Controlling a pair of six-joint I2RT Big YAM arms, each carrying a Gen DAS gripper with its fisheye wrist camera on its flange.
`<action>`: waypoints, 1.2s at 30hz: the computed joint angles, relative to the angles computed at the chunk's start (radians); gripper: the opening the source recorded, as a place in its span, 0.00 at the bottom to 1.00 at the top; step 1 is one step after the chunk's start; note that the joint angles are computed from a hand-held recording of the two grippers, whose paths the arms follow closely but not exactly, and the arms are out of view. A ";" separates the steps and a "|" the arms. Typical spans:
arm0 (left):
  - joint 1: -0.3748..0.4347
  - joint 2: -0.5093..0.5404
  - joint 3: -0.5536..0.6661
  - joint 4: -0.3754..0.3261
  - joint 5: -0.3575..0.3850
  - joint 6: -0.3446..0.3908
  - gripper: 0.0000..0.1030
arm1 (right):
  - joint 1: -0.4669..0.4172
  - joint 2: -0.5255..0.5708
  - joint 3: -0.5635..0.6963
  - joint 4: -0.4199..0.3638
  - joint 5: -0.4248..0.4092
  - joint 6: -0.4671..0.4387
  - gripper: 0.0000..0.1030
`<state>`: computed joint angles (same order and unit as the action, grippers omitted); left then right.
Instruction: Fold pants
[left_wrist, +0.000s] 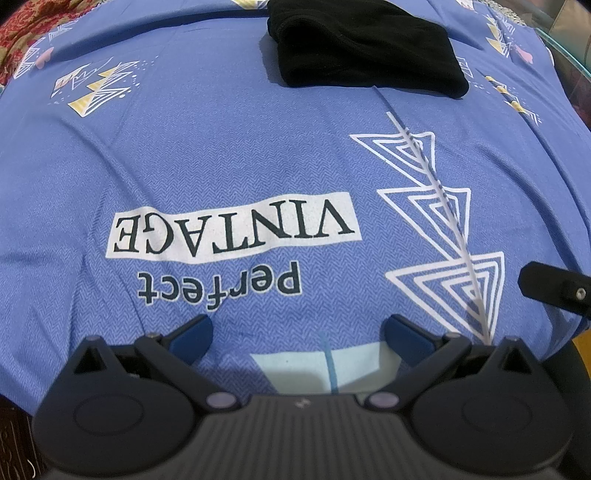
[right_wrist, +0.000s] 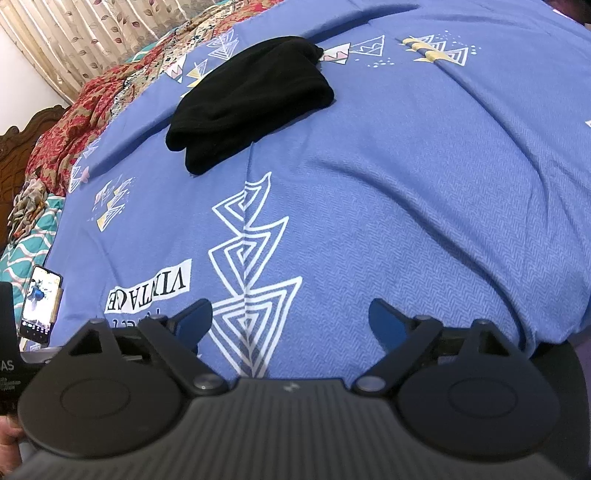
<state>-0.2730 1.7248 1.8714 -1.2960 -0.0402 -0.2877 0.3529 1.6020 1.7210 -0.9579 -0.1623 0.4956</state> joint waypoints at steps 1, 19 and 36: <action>0.000 -0.001 -0.001 0.000 0.000 0.000 1.00 | 0.001 0.000 0.000 0.002 0.001 -0.002 0.90; 0.000 0.000 0.002 -0.003 0.002 -0.001 1.00 | 0.005 -0.001 -0.002 0.009 0.005 -0.011 0.88; 0.000 0.010 0.019 -0.022 0.001 -0.003 1.00 | 0.017 -0.020 -0.015 0.072 0.008 -0.055 0.86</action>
<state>-0.2728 1.7353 1.8901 -1.3179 -0.0391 -0.2903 0.3701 1.5821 1.7055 -0.8860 -0.1546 0.4404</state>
